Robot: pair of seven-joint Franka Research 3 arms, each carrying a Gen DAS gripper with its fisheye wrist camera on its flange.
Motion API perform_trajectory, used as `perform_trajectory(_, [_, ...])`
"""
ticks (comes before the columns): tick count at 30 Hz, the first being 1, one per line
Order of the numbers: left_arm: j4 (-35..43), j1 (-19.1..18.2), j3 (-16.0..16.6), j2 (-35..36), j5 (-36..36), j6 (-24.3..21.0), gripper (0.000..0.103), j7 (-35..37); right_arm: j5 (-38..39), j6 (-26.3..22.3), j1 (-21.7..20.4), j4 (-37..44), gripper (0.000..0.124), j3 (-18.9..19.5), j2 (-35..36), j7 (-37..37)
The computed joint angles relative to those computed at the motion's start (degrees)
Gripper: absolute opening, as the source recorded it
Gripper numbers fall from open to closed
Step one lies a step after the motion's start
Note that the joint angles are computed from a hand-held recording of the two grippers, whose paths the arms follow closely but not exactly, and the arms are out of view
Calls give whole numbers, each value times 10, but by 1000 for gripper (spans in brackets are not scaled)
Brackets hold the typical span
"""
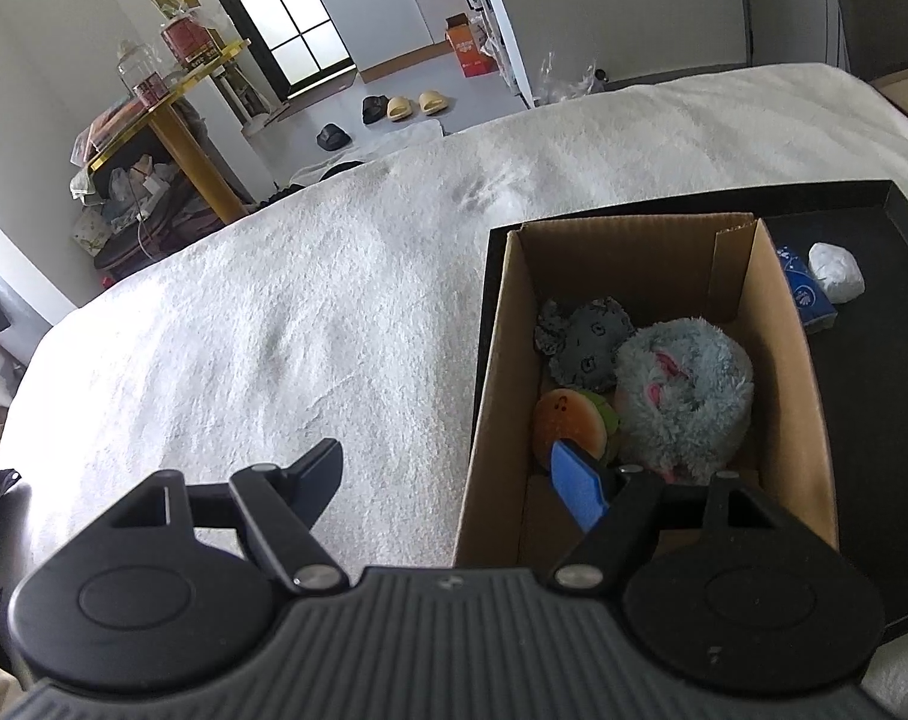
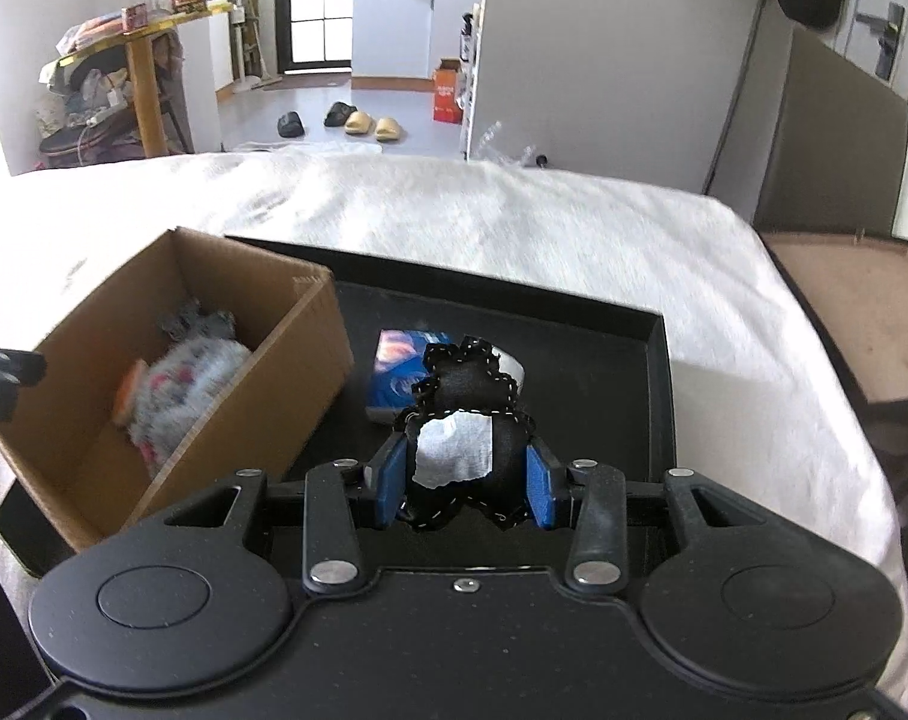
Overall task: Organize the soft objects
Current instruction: 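Close the right gripper on the patterned plush and lift it, then carry the patterned plush with the right gripper into the box and release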
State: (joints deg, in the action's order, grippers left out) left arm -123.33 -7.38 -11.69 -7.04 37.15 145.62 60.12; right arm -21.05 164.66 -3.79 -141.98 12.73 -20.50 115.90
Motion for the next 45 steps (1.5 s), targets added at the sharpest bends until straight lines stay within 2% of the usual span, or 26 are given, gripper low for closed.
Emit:
perform_trajectory(13, [-12,6,11,-2,-58,34,75,34,-56,-11,11,54,41,19,25,20])
perform_trajectory(29, [-14,10,23,6,-153,51,71,92,-119,-27,77,130,42,-10,90,12])
perform_trajectory(35, [-9,11,27,14,-185,50,62,111,-124,-35,103,154,42,-27,115,1])
perform_trajectory(45, [9,12,30,34,-240,26,23,141,-126,-36,139,190,44,-54,156,-16])
